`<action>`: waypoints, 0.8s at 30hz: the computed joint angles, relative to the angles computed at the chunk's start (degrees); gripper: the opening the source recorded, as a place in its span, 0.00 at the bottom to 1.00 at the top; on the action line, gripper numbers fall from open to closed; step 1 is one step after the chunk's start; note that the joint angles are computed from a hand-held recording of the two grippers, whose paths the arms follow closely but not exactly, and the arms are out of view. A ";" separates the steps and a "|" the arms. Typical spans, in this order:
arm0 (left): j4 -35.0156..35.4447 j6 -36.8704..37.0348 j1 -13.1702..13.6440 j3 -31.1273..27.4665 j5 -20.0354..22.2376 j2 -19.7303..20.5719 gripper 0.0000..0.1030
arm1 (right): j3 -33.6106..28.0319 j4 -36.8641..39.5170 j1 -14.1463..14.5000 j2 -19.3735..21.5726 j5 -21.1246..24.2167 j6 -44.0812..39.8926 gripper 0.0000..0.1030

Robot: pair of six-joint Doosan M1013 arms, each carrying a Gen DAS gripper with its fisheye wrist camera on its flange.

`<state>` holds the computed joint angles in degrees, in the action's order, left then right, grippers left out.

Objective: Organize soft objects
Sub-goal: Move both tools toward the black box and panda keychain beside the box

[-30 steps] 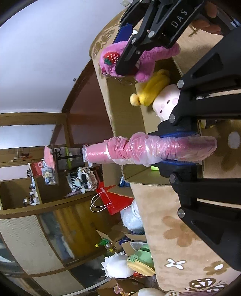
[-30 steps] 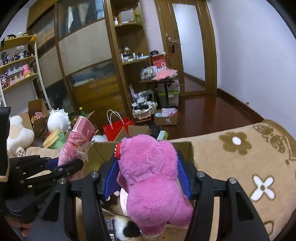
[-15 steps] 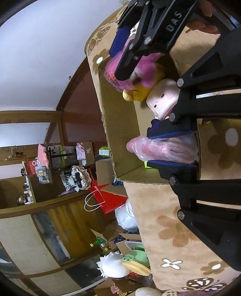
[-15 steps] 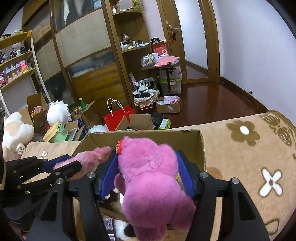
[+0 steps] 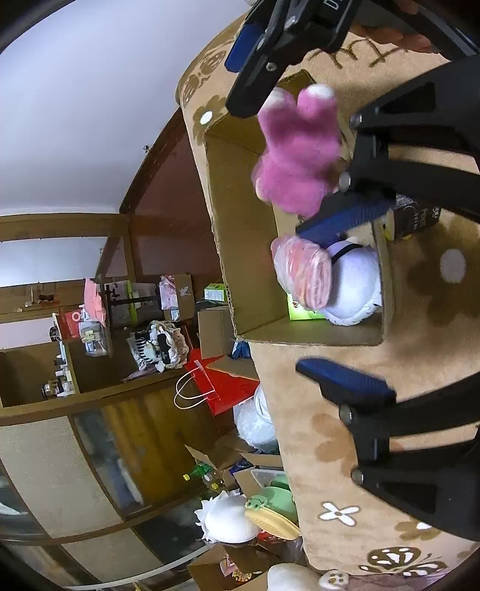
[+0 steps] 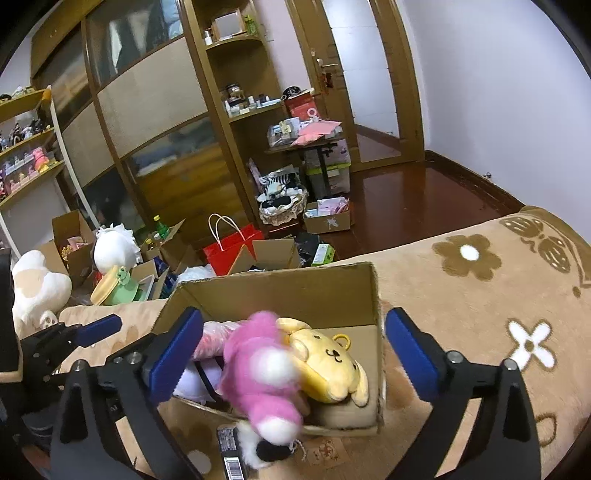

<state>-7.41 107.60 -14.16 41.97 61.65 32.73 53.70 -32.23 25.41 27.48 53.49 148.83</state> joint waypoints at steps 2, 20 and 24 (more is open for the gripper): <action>0.06 0.19 0.09 0.80 -0.57 -0.59 0.73 | 0.05 -0.12 0.24 -0.29 0.86 0.43 1.00; -2.34 1.66 1.49 7.55 -0.08 -5.96 0.96 | 4.74 -2.19 2.15 -4.77 1.39 7.20 1.00; -2.83 2.06 1.55 9.86 -0.34 -7.29 0.96 | 6.15 -2.02 2.54 -5.50 1.06 8.48 1.00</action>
<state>-10.24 109.66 -12.61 51.83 61.31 25.44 59.85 -34.25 27.95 21.98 54.55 157.32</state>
